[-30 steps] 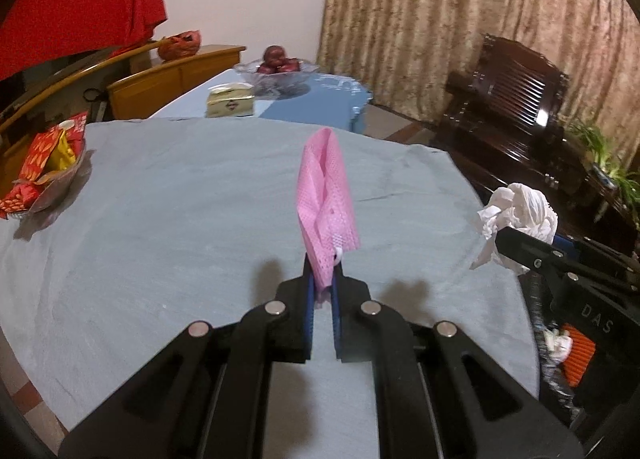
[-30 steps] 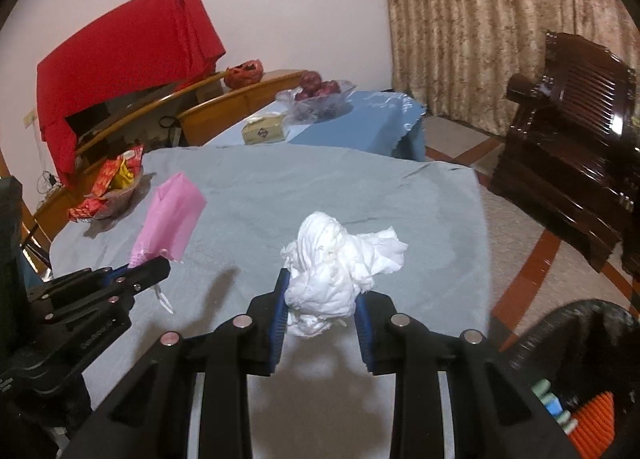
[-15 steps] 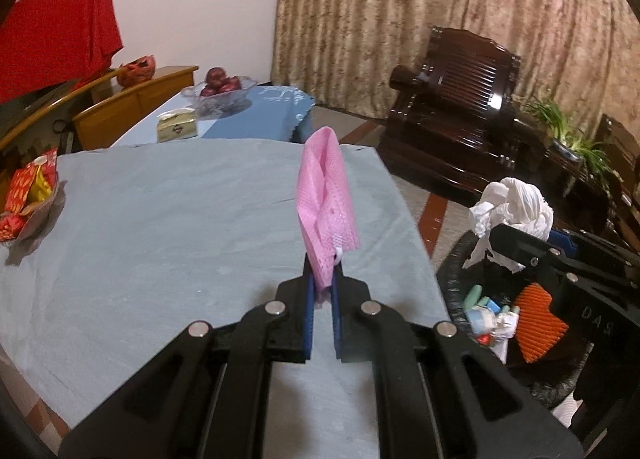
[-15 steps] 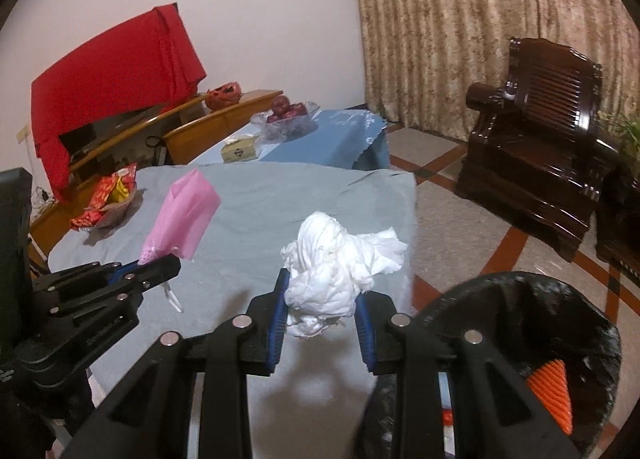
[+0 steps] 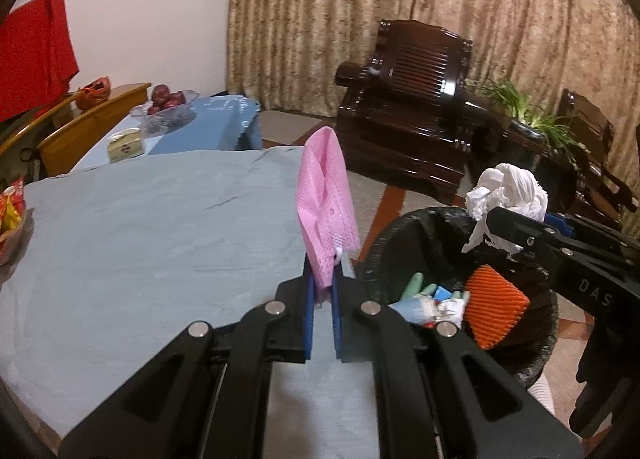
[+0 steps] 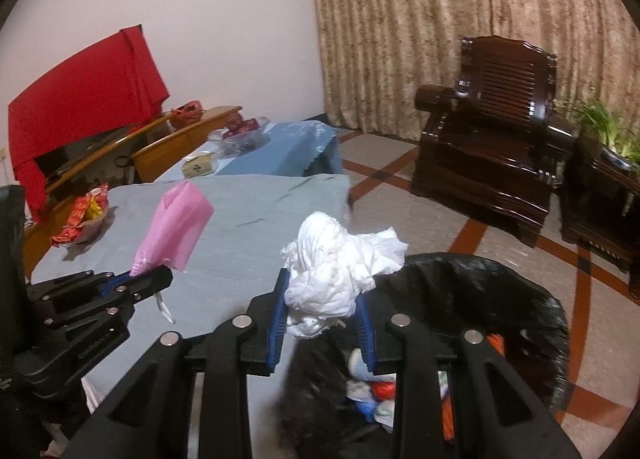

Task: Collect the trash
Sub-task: 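Carry the pink mask and white tissue over the trash bin, then open both grippers to drop the mask and tissue into the bin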

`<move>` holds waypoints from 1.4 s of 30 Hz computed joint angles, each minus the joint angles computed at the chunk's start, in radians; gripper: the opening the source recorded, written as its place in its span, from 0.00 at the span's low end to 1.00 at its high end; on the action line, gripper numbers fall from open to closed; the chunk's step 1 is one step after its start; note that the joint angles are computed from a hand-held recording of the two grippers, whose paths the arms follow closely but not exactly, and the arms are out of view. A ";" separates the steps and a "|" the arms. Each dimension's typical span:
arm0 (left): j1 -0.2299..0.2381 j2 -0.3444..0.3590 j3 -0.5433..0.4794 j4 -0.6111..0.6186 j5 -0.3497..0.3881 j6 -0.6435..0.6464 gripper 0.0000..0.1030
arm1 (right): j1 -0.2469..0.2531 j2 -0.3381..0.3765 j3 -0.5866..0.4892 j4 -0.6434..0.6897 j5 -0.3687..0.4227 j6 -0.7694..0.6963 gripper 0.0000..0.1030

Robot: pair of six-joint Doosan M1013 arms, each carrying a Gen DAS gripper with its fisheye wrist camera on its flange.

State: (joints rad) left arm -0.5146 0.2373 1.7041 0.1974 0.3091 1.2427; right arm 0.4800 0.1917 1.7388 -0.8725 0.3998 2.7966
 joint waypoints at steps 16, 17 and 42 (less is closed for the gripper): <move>-0.048 0.055 -0.030 -0.331 -0.013 0.380 0.06 | -0.041 -0.062 0.086 -0.072 0.094 0.105 0.29; -0.053 0.061 -0.035 -0.345 -0.010 0.400 0.06 | -0.045 -0.065 0.091 -0.072 0.102 0.105 0.29; -0.094 0.192 -0.149 -0.503 0.016 0.579 0.07 | -0.117 -0.045 0.119 -0.040 0.099 0.078 0.32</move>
State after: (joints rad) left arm -0.6083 0.4289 1.5551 -0.3052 0.3255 1.8218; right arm 0.3628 0.1469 1.8578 -0.9120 0.4989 2.8742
